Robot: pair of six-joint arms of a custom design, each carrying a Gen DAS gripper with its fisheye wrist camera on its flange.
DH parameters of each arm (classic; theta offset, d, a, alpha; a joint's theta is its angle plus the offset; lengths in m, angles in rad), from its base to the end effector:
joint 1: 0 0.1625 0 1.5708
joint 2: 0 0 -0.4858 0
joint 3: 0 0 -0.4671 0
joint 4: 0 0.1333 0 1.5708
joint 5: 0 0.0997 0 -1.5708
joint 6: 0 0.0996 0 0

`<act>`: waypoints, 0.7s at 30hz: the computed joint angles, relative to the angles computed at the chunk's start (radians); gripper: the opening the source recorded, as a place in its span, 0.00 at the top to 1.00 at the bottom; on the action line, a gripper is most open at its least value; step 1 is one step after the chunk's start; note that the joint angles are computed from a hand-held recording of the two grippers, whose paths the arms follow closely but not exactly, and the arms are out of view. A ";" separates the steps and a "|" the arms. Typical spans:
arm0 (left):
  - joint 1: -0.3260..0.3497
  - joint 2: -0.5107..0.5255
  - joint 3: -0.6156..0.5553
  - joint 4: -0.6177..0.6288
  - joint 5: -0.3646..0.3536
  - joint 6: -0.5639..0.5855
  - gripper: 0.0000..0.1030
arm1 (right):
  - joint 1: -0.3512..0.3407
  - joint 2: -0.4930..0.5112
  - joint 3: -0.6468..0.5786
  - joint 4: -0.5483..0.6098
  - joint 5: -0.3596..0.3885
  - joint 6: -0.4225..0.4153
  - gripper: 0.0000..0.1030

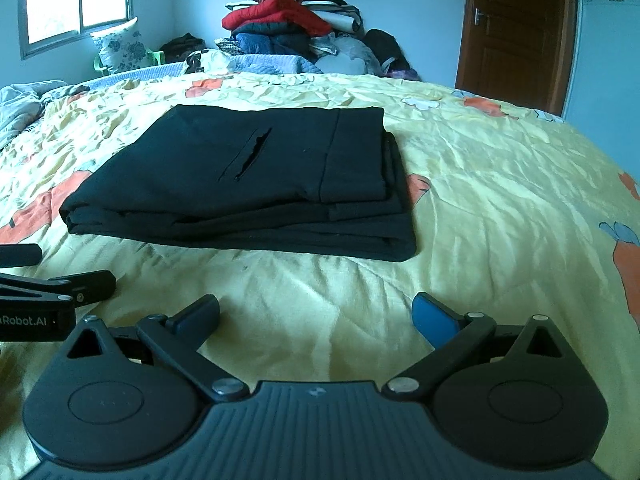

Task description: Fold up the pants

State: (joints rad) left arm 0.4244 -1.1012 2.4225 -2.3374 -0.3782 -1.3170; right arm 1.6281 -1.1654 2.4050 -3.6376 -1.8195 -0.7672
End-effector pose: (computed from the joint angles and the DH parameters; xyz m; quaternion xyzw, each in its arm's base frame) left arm -0.2720 -0.3708 0.0593 0.0854 0.8060 -0.4340 0.3933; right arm 0.1362 -0.4750 0.1752 0.3184 -0.8525 0.3345 0.2451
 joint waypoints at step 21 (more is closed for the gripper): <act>-0.006 -0.014 -0.011 0.114 0.004 -0.105 0.00 | 0.000 0.000 -0.001 0.001 0.001 0.002 0.00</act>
